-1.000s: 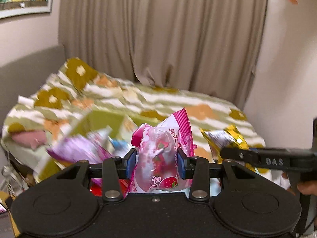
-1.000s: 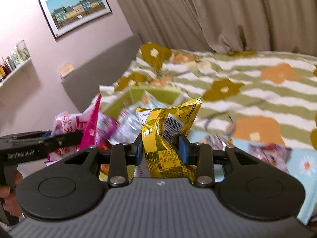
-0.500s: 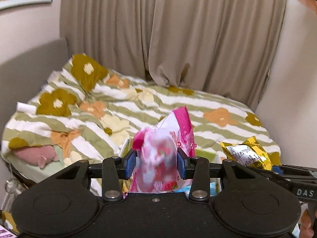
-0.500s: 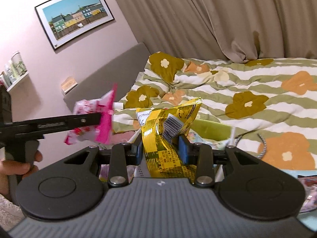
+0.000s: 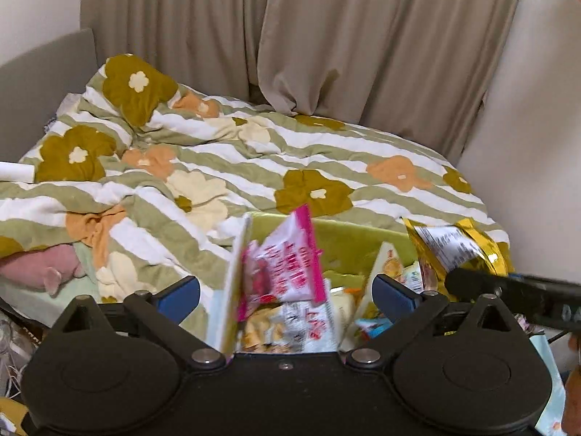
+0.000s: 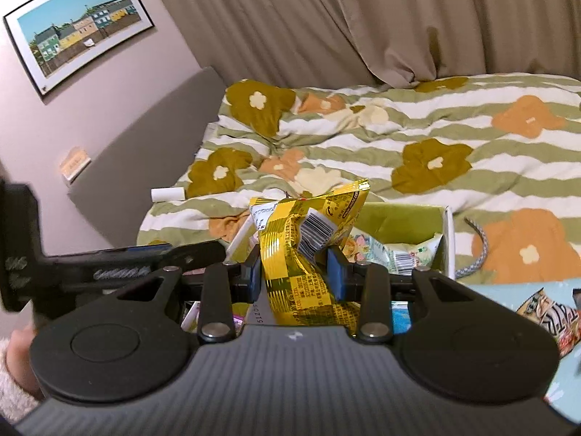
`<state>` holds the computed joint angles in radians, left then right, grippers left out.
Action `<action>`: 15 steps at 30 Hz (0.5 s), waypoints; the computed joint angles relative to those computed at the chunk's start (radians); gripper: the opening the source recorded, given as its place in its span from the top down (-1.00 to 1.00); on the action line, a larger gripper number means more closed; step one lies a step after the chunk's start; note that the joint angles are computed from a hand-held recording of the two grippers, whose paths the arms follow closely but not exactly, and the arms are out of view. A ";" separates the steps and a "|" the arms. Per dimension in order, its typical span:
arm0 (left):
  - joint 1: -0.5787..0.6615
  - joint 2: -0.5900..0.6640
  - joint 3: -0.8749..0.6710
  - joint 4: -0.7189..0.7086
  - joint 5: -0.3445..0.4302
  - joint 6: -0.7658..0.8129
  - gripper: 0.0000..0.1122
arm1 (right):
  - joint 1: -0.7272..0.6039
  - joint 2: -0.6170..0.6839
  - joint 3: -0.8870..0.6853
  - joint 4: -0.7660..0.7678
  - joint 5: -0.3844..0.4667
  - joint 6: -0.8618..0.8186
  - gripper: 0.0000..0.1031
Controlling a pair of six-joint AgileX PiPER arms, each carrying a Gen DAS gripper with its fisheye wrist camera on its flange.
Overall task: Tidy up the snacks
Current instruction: 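Carry both bags over the box and open both tools to drop them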
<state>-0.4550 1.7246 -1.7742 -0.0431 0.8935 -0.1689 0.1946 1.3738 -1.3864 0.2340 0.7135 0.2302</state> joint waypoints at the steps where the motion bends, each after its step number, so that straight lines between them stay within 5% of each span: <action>1: 0.007 -0.027 0.033 -0.003 -0.013 0.002 -0.82 | 0.012 0.007 -0.009 -0.020 0.003 0.022 0.01; 9: 0.052 -0.140 0.131 0.011 -0.048 0.014 -0.83 | 0.085 0.101 -0.113 -0.093 -0.001 0.107 -0.10; 12: 0.045 -0.174 0.184 0.060 -0.059 -0.009 -0.83 | 0.099 0.123 -0.103 -0.111 -0.033 0.140 -0.87; 15: 0.041 -0.197 0.228 0.074 -0.065 -0.024 -0.83 | 0.092 0.106 -0.048 -0.079 -0.068 0.144 -1.00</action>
